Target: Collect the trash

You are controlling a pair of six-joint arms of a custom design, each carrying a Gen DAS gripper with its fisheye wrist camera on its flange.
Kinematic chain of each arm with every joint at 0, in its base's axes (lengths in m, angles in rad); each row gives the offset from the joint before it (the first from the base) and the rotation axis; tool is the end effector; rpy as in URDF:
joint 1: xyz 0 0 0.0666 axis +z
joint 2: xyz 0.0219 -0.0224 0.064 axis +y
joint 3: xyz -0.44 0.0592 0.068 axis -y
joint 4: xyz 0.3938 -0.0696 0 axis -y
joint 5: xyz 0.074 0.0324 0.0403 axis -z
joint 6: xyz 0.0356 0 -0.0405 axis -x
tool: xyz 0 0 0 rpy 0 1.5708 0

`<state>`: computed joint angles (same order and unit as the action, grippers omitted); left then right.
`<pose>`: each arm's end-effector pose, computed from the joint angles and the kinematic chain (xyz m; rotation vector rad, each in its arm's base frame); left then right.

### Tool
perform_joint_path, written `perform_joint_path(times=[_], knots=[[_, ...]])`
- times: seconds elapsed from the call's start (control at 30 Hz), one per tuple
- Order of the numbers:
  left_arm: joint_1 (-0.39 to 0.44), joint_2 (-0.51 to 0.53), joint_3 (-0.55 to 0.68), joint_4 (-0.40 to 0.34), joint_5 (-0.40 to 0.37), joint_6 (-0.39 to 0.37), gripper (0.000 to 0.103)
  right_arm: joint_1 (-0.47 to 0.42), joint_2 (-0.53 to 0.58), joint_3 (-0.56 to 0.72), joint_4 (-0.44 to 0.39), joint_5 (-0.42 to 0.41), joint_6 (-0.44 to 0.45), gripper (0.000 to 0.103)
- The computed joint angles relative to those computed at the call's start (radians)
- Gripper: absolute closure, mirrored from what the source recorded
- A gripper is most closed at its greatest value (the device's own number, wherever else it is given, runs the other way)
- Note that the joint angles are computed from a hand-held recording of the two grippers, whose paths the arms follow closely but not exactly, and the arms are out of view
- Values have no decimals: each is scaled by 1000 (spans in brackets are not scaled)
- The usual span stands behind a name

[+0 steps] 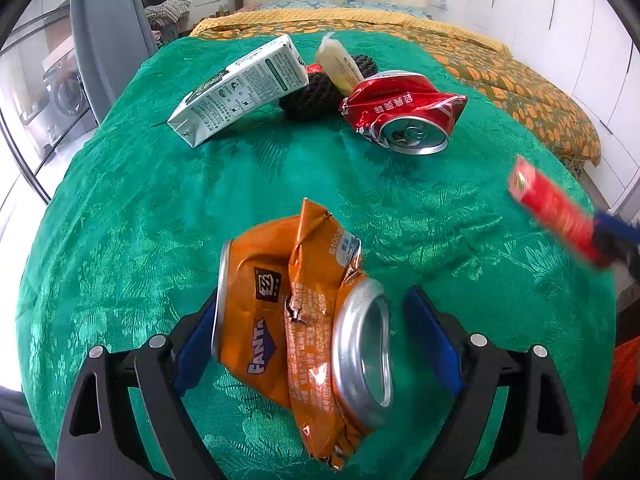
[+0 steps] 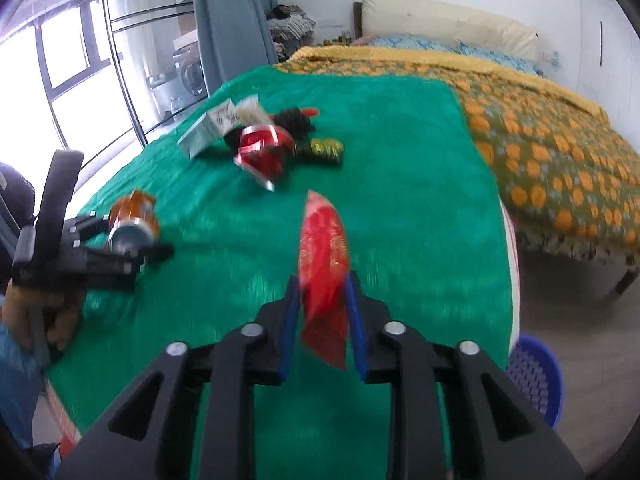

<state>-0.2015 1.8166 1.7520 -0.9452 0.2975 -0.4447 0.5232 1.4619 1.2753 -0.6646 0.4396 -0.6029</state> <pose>0.6300 -0.1397 0.4238 0.9092 2.3704 -0.2887 0.4396 0.2356 0.4223 0.2862 2.3018 0.0274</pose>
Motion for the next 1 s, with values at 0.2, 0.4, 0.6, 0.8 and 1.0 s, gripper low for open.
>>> perform_joint_path(times=[0.2,0.4,0.6,0.8,1.0], knots=[[20,-1,6,-65,78,-67,7,18,-48,-45,-34,-51,-47,43],[87,-1,20,-155,248,-127,6,-13,-93,-24,-62,-97,-74,39],[71,-4,26,-144,233,-162,5,-91,24,144,-173,-241,-21,38],[54,25,63,-137,171,-116,6,-103,192,314,-324,-289,52,52],[48,8,41,-119,118,-130,41,-88,188,302,-318,-256,59,89]])
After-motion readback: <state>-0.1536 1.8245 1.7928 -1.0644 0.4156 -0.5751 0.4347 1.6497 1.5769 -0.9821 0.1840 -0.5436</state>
